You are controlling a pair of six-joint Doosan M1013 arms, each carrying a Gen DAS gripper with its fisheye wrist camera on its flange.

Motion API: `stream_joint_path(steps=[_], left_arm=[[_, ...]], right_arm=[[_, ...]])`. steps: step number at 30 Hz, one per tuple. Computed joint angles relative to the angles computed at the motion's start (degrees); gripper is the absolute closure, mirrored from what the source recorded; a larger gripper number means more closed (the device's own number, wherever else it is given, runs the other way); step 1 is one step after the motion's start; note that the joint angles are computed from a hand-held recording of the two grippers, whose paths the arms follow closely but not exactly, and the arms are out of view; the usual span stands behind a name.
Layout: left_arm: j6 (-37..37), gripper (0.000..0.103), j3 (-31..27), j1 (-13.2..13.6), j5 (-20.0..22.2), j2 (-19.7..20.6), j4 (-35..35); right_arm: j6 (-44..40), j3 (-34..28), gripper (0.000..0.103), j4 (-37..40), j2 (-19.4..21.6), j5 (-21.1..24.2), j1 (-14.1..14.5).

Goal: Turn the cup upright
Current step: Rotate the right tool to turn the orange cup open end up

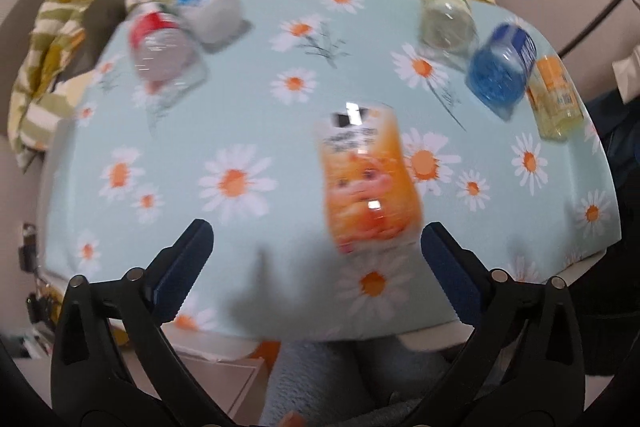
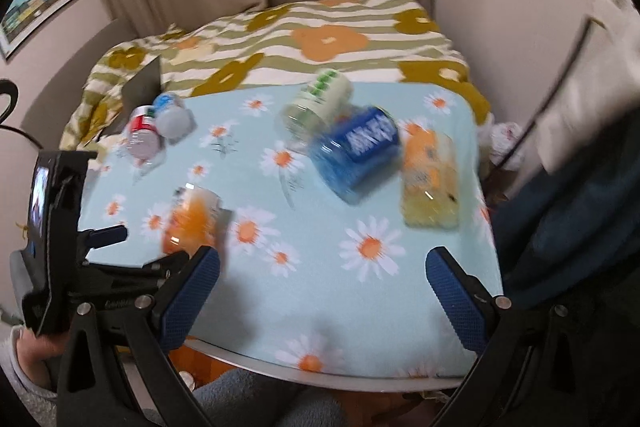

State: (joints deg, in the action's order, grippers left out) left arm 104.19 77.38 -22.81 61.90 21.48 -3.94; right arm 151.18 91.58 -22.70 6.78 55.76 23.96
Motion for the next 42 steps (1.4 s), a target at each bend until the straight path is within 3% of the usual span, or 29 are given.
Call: stream_joint_path(steps=[2, 9, 16, 20, 30, 32, 38, 42], left_arm=[[-0.5, 0.0, -0.5, 1.0, 0.5, -0.2, 0.5], [2.6, 0.0, -2.2, 4.7, 2.0, 0.4, -1.6], [7.6, 0.0, -2.7, 8.4, 4.2, 2.3, -5.2], [8.9, 0.0, -3.1, 9.6, 5.6, 3.1, -7.2], [9.6, 0.0, -4.0, 10.7, 6.7, 4.1, -7.7], [9.6, 0.0, -4.0, 10.7, 6.7, 4.2, -7.4], [9.8, 0.0, -3.9, 10.7, 6.5, 3.9, -7.3], [10.2, 0.0, -4.0, 10.8, 5.9, 3.3, -7.9]], right_arm=[[-5.3, -2.2, 0.0, 3.9, 1.2, 0.1, -1.0], [-22.7, -12.6, 0.0, 21.2, 9.1, 7.3, -4.1], [-27.4, -19.9, 0.001, 34.6, 17.1, 14.4, -6.8], [-27.2, -21.4, 0.016, 40.2, 19.8, 16.1, -8.0], [-25.6, -23.2, 0.041, 43.7, 22.7, 18.9, -8.9], [-25.6, -22.7, 0.053, 44.8, 22.7, 18.5, -9.2], [-25.8, -21.8, 0.056, 43.8, 21.7, 16.8, -9.0], [-24.7, -20.5, 0.057, 40.6, 19.3, 12.8, -8.3]])
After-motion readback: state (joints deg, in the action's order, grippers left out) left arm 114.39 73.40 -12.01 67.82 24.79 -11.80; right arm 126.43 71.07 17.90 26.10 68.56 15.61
